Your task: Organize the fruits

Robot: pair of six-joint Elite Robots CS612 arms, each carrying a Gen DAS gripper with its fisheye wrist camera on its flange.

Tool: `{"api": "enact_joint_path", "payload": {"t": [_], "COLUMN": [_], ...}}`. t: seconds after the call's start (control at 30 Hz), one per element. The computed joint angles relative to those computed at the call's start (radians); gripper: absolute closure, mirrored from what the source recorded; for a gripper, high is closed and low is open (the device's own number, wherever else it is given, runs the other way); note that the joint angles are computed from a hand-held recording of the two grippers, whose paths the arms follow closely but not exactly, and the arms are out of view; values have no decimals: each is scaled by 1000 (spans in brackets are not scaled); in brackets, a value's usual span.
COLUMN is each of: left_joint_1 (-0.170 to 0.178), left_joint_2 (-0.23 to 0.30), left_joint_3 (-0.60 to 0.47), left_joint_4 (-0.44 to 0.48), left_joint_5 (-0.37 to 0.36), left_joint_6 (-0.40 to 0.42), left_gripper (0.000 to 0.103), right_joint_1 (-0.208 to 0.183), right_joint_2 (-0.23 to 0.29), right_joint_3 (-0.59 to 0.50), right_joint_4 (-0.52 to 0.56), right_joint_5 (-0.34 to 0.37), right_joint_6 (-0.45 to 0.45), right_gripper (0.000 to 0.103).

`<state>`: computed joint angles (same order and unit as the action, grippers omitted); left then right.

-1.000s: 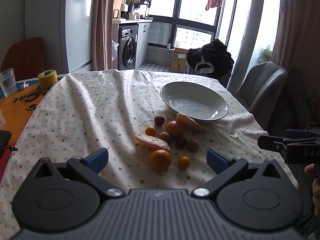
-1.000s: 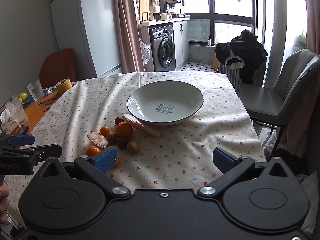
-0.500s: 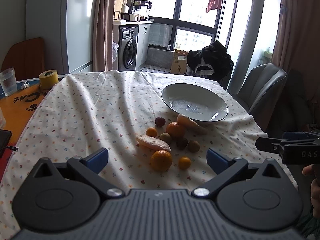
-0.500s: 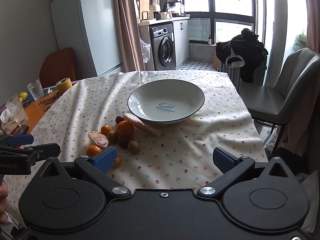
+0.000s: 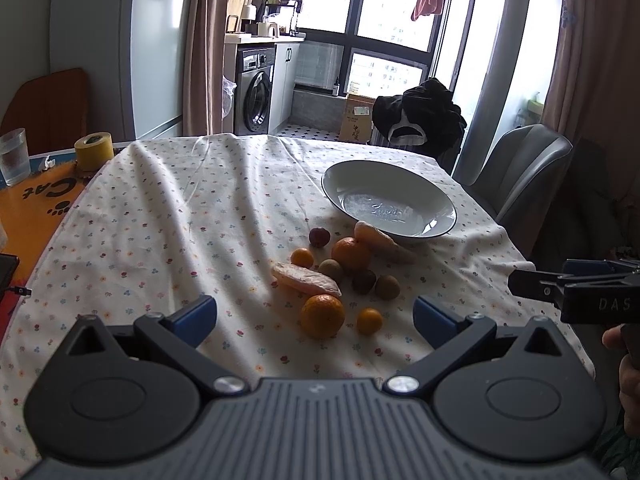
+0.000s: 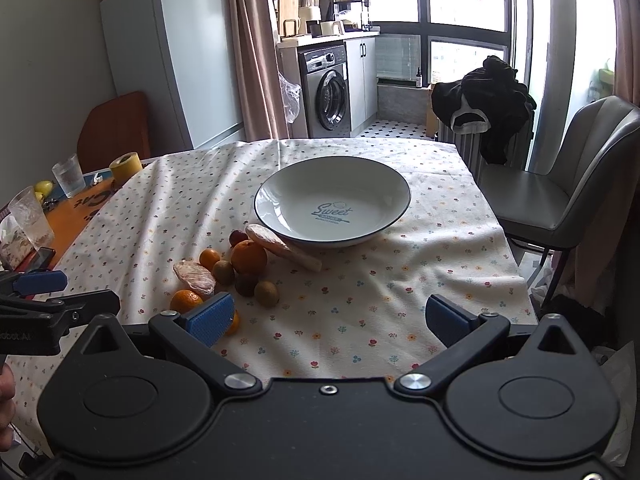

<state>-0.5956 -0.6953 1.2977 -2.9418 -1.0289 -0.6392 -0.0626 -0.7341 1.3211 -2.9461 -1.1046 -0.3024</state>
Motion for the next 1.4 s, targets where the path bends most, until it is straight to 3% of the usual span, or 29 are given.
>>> {"api": "enact_joint_path", "payload": {"t": [0.7,0.87,1.27,1.33,1.4], "left_joint_1": [35,47,72,74,76], "left_joint_2": [37,49,88,93,99], "left_joint_3": [-33,-47,-88,-92,-100], "left_joint_4": [2,16,36,37,48], "left_joint_5": [-113,-135,-185,-185,-184], "left_joint_6": [18,-5,-45,-46,-54], "left_gripper": [0,0,2,7,20], "right_joint_1": [15,17,33,33,34], "right_joint_2": [41,62,104,111,117], "right_joint_3": [-55,-85,-152,-163,-174], "right_joint_4": [85,131,211,238,267], "right_joint_5": [3,31,20,32,49], "right_joint_6": [-30,-48,-72,-79,-92], "right_gripper": [0,0,0,2,11]}}
